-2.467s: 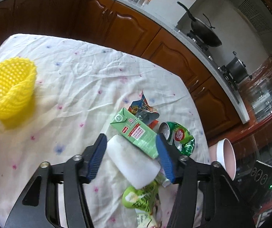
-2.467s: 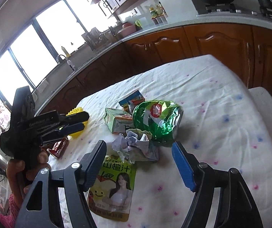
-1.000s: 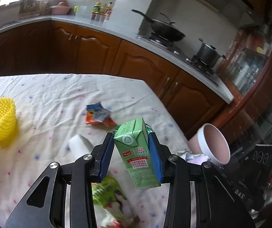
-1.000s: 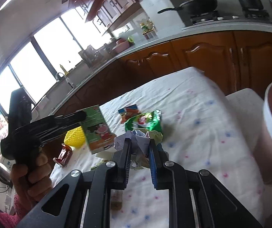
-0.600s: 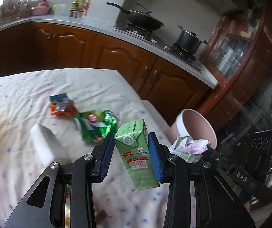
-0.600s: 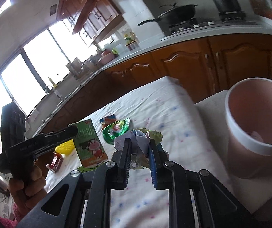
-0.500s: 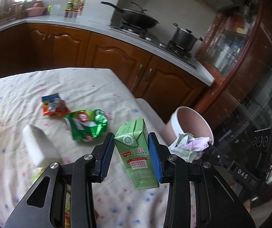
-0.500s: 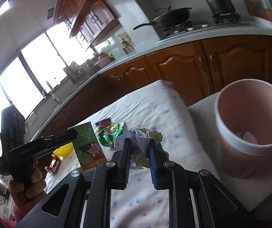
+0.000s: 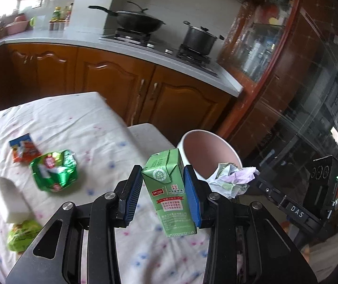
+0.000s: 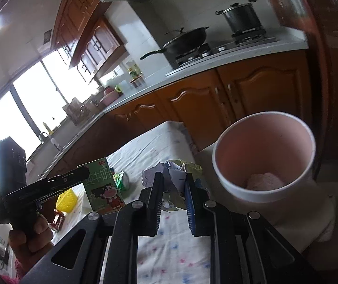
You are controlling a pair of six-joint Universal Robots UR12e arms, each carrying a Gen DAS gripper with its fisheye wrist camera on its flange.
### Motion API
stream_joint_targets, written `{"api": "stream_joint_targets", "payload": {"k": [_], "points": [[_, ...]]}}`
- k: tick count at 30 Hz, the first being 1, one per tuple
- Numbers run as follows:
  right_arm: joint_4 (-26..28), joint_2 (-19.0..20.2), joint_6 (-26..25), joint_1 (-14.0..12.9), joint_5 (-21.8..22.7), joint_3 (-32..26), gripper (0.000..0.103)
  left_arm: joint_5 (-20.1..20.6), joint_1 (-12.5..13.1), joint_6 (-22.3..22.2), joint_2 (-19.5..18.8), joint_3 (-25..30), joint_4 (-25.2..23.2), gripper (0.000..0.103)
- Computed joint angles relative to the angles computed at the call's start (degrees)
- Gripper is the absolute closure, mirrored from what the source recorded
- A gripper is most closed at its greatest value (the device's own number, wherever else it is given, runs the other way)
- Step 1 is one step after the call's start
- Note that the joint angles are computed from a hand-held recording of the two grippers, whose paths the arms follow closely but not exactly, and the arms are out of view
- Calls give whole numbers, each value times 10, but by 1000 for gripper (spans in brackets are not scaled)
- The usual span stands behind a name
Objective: Collect trash
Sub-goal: 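Carry carton and paper to the pink bin and open both grippers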
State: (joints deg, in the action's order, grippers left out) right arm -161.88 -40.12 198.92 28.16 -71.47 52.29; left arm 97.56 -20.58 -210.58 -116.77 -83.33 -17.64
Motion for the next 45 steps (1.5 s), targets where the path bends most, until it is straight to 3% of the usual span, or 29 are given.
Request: {"api": "stream_joint_targets", "payload": {"k": [17,28,37,41,43,45], "points": [[-12,-7,10,-22,-71,9,85,-24,-10,40,-91,143,-44,69],[55,26,8,-31,-91,-49,85,-41,-13,47,-168,260,-125,69],[89,37,20,-36,-86,-66,84,-51,-14,44,-193,296,-161,68],[106,45,19,-38,-75,-80,80,-57,-13,42,-198,303,-174,66],[115,48,17,-38,-73,-88,73,-61,-11,36,-197,301,-176,50],[115,48,16,-37,-76,-88,60,-64,-10,30,-195,295,-168,45]]}}
